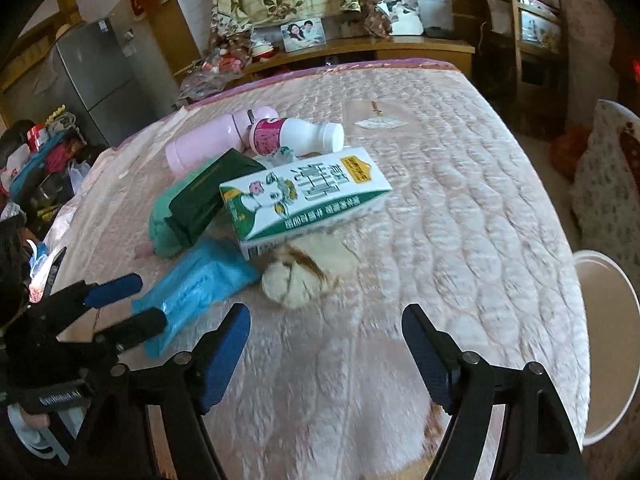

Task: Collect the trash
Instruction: 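Grasp the beige glove with the right gripper while the left grasps the blue wet-wipe packet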

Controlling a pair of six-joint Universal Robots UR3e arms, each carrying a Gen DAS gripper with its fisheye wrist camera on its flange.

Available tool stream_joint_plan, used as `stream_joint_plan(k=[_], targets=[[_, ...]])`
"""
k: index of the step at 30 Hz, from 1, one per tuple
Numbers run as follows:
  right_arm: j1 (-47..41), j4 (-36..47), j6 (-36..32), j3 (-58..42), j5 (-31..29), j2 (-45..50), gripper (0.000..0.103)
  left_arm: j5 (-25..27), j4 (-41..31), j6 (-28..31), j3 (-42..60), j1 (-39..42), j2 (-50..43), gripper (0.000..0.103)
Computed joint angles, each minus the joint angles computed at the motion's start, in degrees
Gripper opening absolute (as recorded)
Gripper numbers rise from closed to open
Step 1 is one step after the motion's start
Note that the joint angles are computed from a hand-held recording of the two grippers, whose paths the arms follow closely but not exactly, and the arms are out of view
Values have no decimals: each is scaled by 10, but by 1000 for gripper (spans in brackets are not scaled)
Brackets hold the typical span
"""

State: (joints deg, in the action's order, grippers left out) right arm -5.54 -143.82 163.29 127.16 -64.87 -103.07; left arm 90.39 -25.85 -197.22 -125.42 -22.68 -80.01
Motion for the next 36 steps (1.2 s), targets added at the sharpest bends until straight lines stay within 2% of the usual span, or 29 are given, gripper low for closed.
stream_joint_plan(k=[8, 10, 14, 16, 19, 27, 36], targets=[[36, -42, 21, -53, -2, 112, 76, 2, -5, 19, 41, 1, -63, 67], [35, -50, 25, -53, 4, 123, 67, 2, -6, 19, 52, -1, -76, 67], [32, -61, 28, -53, 13, 139, 37, -10, -13, 6, 63, 6, -90, 67], [26, -64, 24, -45, 18, 134, 34, -22, -10, -7, 55, 15, -84, 63], [5, -37, 4, -19, 29, 84, 32, -29, -12, -16, 40, 20, -60, 55], [-59, 93, -66, 47, 70, -92, 32, -11, -34, -40, 14, -19, 10, 54], [-164, 277, -151, 61, 123, -272, 32, 75, -53, -79, 87, -119, -25, 54]])
